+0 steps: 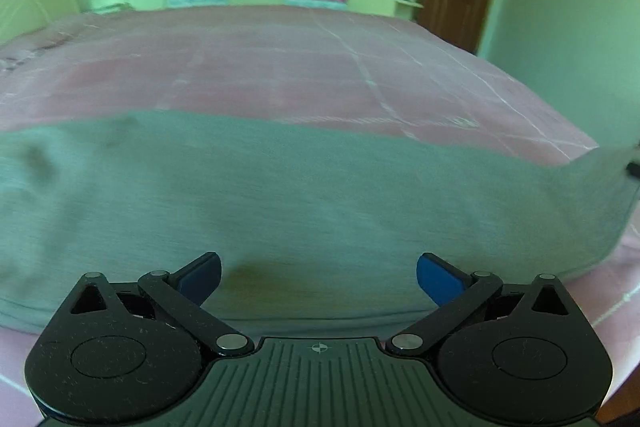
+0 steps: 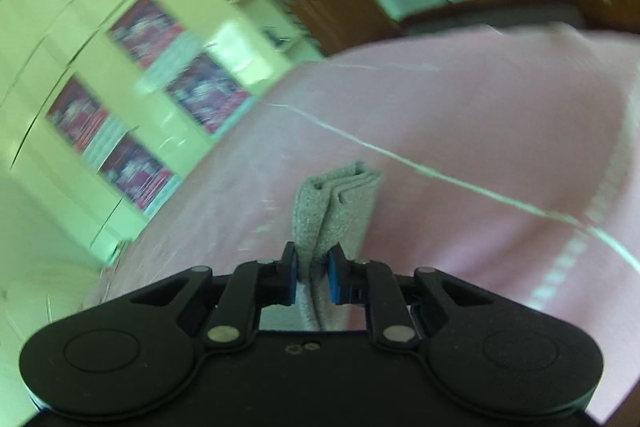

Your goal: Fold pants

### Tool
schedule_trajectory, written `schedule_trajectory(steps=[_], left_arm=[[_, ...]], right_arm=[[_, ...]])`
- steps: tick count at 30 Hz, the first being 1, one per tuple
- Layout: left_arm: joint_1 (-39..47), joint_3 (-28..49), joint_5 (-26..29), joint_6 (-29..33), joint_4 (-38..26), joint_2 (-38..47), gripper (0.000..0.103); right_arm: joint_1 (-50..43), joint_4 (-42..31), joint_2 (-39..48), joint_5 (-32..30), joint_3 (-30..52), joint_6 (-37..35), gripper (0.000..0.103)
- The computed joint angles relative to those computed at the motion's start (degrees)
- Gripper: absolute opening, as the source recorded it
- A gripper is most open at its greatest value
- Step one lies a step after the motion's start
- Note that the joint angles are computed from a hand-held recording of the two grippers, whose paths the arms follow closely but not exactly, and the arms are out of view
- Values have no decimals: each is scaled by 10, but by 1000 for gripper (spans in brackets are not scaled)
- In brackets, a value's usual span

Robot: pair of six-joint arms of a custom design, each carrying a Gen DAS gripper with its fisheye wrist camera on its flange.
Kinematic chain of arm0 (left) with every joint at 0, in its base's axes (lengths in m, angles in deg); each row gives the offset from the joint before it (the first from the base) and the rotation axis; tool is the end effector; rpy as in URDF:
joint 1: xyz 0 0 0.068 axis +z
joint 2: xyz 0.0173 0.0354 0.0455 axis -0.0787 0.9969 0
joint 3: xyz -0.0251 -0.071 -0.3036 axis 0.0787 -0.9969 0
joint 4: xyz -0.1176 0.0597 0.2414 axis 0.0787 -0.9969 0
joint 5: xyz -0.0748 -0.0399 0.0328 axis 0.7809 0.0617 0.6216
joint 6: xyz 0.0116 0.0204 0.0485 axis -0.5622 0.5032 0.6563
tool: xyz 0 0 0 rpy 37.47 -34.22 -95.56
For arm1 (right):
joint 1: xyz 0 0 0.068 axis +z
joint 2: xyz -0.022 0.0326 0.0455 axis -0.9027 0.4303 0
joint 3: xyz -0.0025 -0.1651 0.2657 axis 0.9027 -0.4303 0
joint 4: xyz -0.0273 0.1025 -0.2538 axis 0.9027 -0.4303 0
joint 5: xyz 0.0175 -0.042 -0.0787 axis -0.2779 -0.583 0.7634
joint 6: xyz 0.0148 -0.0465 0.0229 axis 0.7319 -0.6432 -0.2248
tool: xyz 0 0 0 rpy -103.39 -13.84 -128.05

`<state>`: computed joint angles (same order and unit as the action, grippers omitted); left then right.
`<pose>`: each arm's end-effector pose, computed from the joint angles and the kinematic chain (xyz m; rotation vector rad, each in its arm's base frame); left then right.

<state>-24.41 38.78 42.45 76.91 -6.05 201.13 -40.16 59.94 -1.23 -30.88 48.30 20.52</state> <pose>0.3949 -0.1491 0.1197 0.4913 2.2297 -0.3629 0.1892 0.0612 0.2213 0.9357 1.7467 0.2185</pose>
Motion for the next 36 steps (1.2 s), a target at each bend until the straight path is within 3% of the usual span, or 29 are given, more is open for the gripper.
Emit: schedule_trajectory(steps=[3, 8, 10, 11, 12, 13, 14, 18, 22, 24, 26, 27, 30, 36], left_arm=[[107, -3, 31, 51, -6, -20, 103], [277, 44, 79, 79, -15, -7, 103], [323, 78, 108, 70, -31, 20, 103], [342, 89, 121, 59, -31, 33, 103], [357, 99, 130, 50, -32, 47, 103], [366, 103, 133, 49, -31, 59, 103], [375, 104, 133, 54, -29, 66, 103], [395, 96, 137, 55, 1, 90, 103], [413, 127, 159, 32, -29, 105, 103], [418, 156, 174, 20, -51, 121, 103], [427, 181, 195, 14, -68, 140, 103], [431, 198, 203, 9, -79, 152, 103], [443, 297, 250, -28, -149, 215, 103], [439, 485, 299, -54, -235, 329, 94]], right_arm=[[76, 40, 129, 21, 111, -59, 7], [162, 73, 373, -20, 331, -125, 7], [188, 60, 481, -68, 430, -138, 16], [194, 47, 530, -123, 476, -151, 28], [198, -4, 572, -182, 532, -165, 29], [206, -39, 597, -194, 567, -167, 23], [215, -39, 601, -176, 573, -160, 16], [209, -24, 593, -129, 574, -149, 18], [171, -131, 662, -227, 651, -107, 15], [171, -86, 636, -219, 609, -84, 14], [183, -18, 591, -171, 547, -85, 22], [188, -3, 571, -148, 525, -90, 26], [183, 9, 526, -137, 477, -75, 26], [168, 15, 522, -115, 451, -51, 27]])
